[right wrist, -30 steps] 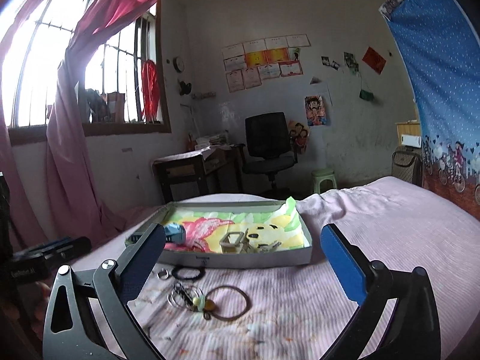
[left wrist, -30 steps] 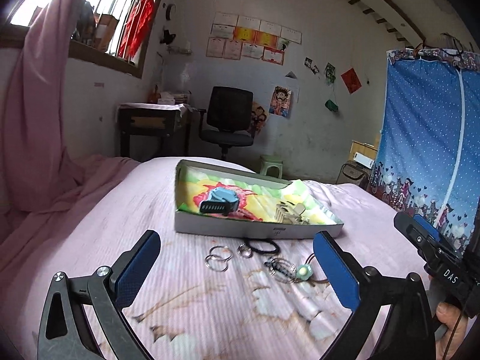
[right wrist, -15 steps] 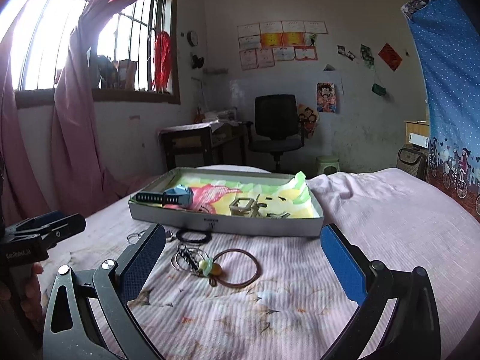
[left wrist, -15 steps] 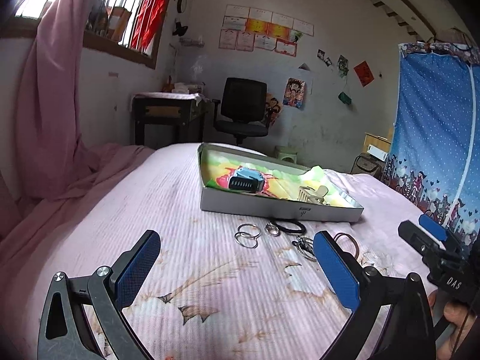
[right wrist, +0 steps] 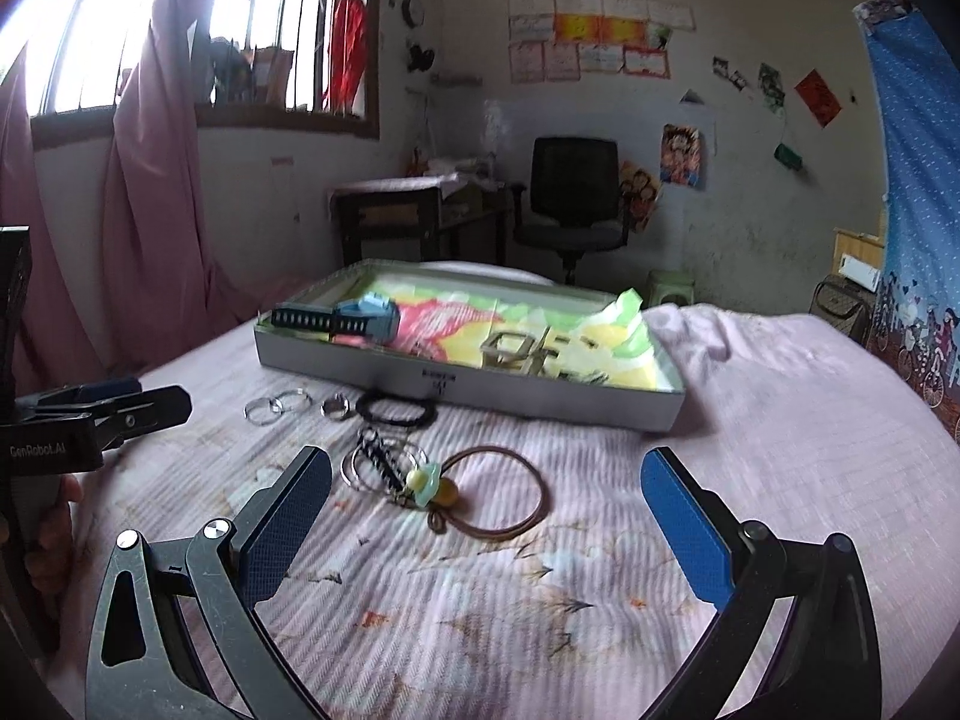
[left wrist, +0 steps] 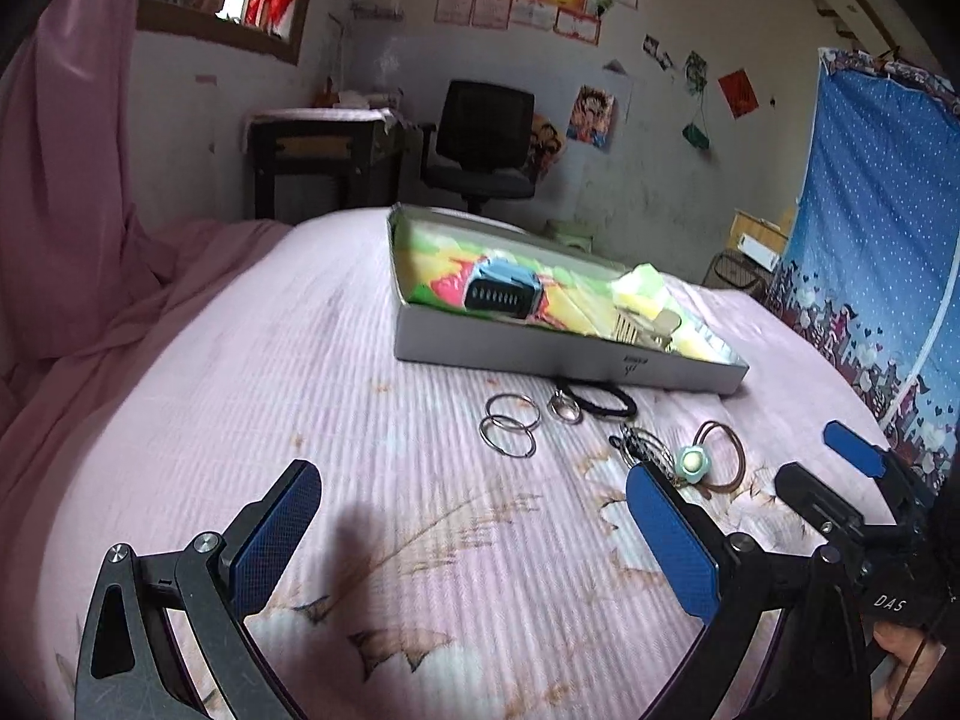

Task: Organize jewelry
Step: 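Move the left tool to the silver rings while the right tool approaches the pacifier-charm keychain, then grasp the silver rings with the left tool while the right tool grasps the pacifier-charm keychain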

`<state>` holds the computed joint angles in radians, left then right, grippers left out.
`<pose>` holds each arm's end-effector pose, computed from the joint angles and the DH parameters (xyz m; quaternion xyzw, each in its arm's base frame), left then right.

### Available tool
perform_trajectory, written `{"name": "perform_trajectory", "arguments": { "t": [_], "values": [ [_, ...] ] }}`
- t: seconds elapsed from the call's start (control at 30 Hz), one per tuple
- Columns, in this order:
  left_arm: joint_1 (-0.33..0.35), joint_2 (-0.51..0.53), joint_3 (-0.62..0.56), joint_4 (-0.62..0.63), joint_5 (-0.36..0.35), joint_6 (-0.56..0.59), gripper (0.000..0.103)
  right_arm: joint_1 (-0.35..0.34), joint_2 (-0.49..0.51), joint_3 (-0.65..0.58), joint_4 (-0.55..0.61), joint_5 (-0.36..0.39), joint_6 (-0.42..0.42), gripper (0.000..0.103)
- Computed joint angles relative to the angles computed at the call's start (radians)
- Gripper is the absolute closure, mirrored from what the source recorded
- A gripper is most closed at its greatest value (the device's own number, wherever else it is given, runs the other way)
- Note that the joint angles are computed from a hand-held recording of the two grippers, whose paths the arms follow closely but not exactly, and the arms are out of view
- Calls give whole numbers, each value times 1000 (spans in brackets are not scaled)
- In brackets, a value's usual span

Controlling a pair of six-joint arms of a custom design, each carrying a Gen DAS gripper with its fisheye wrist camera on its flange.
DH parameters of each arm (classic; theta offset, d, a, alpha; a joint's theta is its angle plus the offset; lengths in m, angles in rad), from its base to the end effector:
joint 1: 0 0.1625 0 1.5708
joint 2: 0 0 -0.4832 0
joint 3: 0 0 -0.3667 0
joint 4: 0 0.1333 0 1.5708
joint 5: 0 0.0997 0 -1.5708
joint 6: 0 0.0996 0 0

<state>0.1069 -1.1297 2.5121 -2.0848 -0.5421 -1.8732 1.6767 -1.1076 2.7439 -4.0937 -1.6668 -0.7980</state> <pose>-0.2751 -0.2494 0.1299 0.0421 0.8154 -0.4799 0.3209 0.1581 -0.3168 0.2435 0.3755 -0.8207 0.3883 0.1861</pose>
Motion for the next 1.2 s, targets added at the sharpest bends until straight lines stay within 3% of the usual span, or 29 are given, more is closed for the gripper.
{"name": "perform_trajectory", "arguments": {
  "t": [0.07,0.2,0.43,0.57,0.83,0.97,1.2],
  "values": [
    [22,0,26,-119,-2,76,2,5,-25,-25,106,-24,27,4],
    [55,5,65,-304,-4,188,11,-3,-58,-64,281,-27,67,29],
    [147,64,76,-608,-28,449,35,2,-38,-100,367,-32,99,42],
    [185,89,64,-685,-44,535,42,13,-15,-121,387,-45,116,50],
    [212,99,59,-718,-61,560,56,7,-3,-146,434,-61,149,64],
    [209,99,56,-682,-56,526,65,1,2,-155,455,-66,168,64],
    [212,97,23,-567,-54,483,71,-3,13,-153,447,-70,174,64]
  ]
}}
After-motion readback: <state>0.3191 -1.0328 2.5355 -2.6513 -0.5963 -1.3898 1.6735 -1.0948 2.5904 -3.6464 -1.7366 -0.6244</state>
